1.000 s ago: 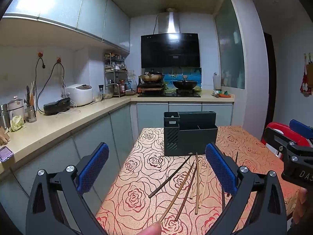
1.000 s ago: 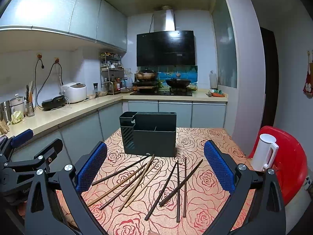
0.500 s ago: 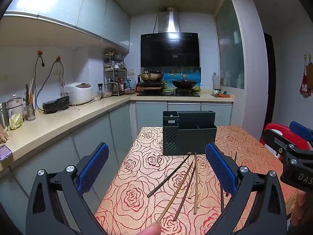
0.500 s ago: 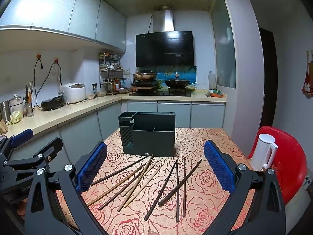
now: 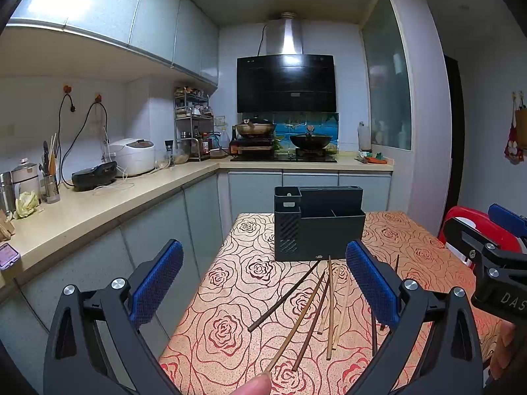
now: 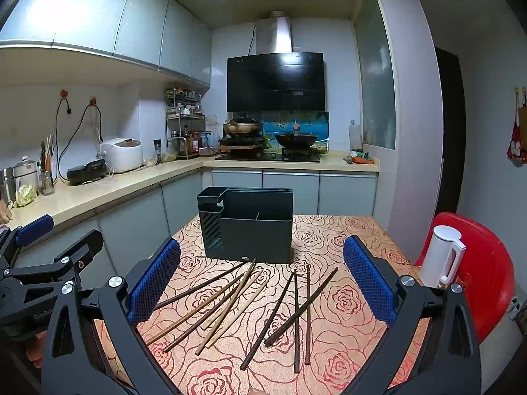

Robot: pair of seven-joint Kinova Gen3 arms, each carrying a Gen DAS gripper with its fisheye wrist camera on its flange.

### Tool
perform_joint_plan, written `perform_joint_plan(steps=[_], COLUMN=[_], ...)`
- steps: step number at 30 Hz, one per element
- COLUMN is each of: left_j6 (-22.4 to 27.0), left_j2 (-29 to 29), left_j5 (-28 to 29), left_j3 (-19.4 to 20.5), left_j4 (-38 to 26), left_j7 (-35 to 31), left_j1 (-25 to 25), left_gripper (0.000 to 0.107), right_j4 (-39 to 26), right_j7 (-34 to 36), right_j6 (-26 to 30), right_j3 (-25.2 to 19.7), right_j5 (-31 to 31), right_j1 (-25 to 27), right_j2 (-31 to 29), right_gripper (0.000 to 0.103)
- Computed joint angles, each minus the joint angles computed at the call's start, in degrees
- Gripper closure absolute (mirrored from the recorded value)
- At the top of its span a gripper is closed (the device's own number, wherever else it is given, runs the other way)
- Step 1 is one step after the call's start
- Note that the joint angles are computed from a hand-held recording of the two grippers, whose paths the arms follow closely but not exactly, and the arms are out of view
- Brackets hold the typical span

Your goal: Organize utensils

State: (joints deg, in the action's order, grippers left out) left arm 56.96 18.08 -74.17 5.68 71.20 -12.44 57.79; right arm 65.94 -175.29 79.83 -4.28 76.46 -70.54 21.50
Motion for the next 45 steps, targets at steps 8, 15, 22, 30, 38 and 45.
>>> perform_joint_plan(steps=[8,15,22,30,38,45], left_j6=[0.1,0.1,-0.3,-0.8,-1.4,-3.9], left_j2=[-0.1,0.2,0.3,0.7,1.5,1.1], left_j5=[0.2,0.7,1.2,2.6,5.4,12.1], left_j3=[0.1,0.1,-0.2,-0.5,-0.9,-1.4], left_j4=[0.1,-0.2,0.0,-0.1,-0.8,-1.6], left_j7=[-0.1,-0.7,-0.9,-2.1,-4.6,-10.2], left_j1=[0.0,-0.1,-0.3,-0.6,-1.7,-5.4], left_gripper=[0.012,0.012,0.012,0.012,0.012,0.012], right_j4=[0.1,0.2,0.1,-0.3,-0.7,-0.3], right_j7=[-0.1,-0.1,0.6,1.9,3.2,4.7], right_j6=[-0.1,-0.2,-0.8,-1.9,-3.1,-4.6], right_j3=[-0.1,-0.1,0.0,0.2,0.6,1.0], right_j5=[0.0,-0.5,-1.4,-3.6,-6.0,-9.1], right_j1=[0.1,0.2,0.8,2.0,3.0,4.7], right_j2=[0.0,0.0,0.1,0.3,1.1,0.9], right_gripper=[0.007,0.007,0.007,0.007,0.007,0.007])
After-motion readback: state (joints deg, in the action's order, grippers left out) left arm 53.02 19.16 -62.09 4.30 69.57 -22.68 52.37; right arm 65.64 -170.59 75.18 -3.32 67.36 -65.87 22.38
